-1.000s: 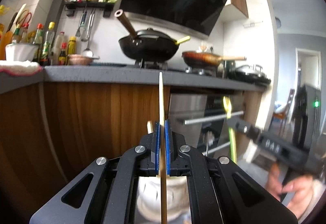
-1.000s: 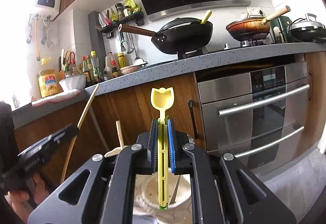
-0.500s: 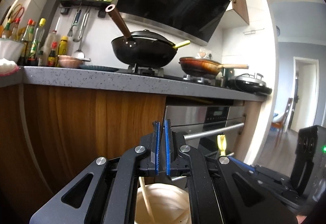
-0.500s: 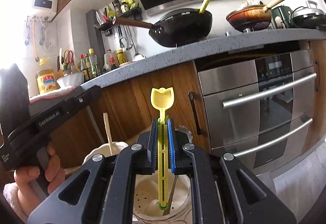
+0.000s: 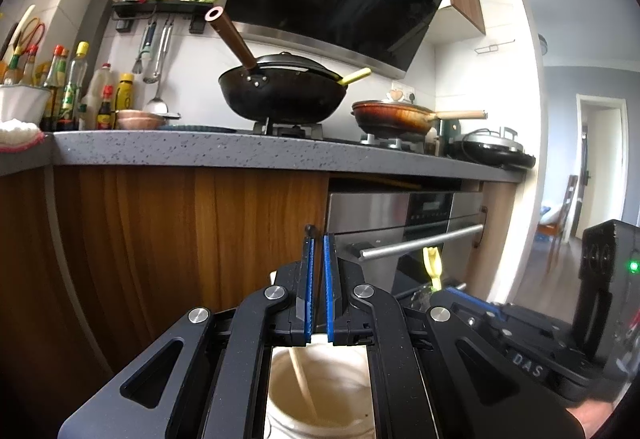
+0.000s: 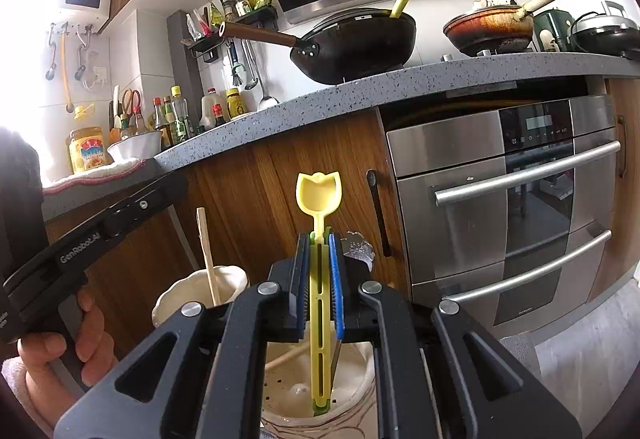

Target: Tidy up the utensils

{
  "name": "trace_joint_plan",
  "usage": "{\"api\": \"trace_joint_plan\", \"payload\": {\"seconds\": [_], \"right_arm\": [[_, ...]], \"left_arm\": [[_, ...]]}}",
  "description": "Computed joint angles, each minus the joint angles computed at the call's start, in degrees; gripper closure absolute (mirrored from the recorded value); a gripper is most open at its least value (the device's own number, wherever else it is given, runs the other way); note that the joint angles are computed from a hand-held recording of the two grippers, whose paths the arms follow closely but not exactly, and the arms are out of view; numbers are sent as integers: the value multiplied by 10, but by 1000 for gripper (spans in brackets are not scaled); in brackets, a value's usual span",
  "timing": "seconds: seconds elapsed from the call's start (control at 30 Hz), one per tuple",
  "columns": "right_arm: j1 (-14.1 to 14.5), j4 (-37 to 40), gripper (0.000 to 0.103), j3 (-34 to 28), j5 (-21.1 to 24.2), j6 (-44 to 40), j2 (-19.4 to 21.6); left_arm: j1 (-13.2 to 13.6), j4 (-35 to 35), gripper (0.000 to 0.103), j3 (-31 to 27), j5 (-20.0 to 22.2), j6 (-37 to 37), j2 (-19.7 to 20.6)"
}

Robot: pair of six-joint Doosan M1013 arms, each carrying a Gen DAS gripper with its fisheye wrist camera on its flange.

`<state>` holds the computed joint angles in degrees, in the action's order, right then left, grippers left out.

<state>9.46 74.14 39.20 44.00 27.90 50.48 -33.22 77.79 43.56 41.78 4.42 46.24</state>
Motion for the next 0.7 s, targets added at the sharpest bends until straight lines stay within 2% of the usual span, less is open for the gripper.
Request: {"api": "trace_joint_plan", "payload": {"seconds": [0.13,0.3,0.37,0.53,0.63,0.7], "right_arm": [[-1,7,93,1,2,-2,0],[-5,28,93,6,6,-7,-3],[-7,38,93,10,9,-12,-6],[-12,57,93,18,19,-23,-12],[-14,66,93,22,23,-27,-15],[-15,70,93,26,23,-28,-17]], "left_arm": [[-2,-57,97,12,-11,55,-11],[-9,-159,77,6,-1,167,-13],[-13,-191,73,1,12,205,-12],[-23,-316,72,-47,90,373,7],[-29,-341,72,-89,142,449,27],[-31,-357,72,-109,163,479,37]]}}
